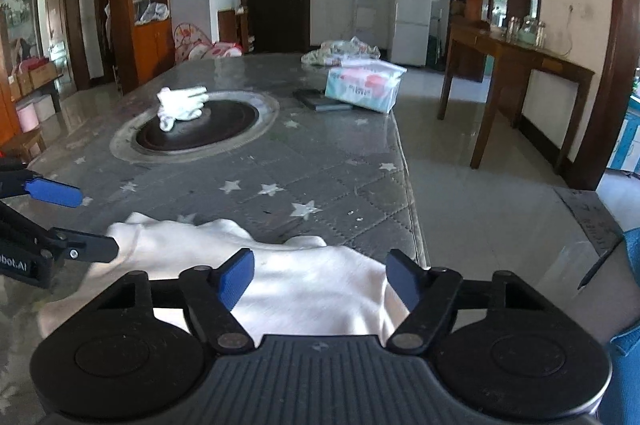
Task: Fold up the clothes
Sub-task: 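Grasp the cloth edge with both grippers and lift it up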
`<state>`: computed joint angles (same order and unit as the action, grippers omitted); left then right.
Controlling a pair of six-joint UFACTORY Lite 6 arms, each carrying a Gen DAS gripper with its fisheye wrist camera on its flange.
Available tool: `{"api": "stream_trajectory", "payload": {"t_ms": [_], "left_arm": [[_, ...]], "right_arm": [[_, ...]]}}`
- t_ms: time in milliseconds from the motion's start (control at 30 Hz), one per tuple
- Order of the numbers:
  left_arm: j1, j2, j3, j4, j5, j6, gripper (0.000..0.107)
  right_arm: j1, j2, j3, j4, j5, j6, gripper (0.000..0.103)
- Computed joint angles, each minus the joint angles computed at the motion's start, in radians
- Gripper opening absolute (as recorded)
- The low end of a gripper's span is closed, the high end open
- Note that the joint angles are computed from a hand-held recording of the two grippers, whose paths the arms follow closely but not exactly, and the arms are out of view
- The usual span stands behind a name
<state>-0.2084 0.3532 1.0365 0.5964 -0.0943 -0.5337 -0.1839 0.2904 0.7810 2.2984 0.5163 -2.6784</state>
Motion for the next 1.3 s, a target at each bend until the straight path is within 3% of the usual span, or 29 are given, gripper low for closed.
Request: {"api": "stream_trajectory", "payload": {"t_ms": [100,300,367,400,433,467,533,833,1100,1300], "left_arm": [[-0.025,0.042,0.022,0.084,-0.007,-0.063,0.069],[-0.072,0.131,0.047,-0.421,-0.059,0.442,0.052],[-0.134,0.171,-0.003,-0.573,-0.152,0.570,0.041],[-0.139,0.183,0.003,-0.585,-0.163,0.584,0.037],[-0.137,0.186,0.002,-0.556,-0.170,0.561,0.026],[-0.130,0.188,0.004,-0.487,-0.169,0.497,0.018],[-0.125,0.171,-0.018,-0.436,-0.188,0.450,0.010],[-0.074,0.001,-0.102,-0.414,-0.234,0.383,0.006],[0.075,-0.434,-0.179,-0.080,-0.217,0.000,0.006],[0.216,-0.724,-0.267,0.519,-0.262,-0.568,0.006]], "right_arm": [[0.010,0.129,0.130,-0.036,-0.039,0.024,0.071],[0.033,0.297,0.300,-0.116,-0.102,0.088,0.066],[0.016,0.315,0.325,-0.236,-0.078,0.200,0.049],[0.009,0.319,0.334,-0.293,-0.067,0.253,0.042],[0.007,0.315,0.334,-0.329,-0.063,0.288,0.032],[0.011,0.302,0.323,-0.324,-0.067,0.280,0.022],[0.025,0.269,0.288,-0.248,-0.080,0.200,0.012],[0.047,0.007,0.154,-0.157,0.011,0.148,0.008],[0.079,-0.370,0.065,-0.114,0.178,0.235,0.007],[-0.011,-0.647,-0.097,-0.320,0.350,0.383,0.007]]}}
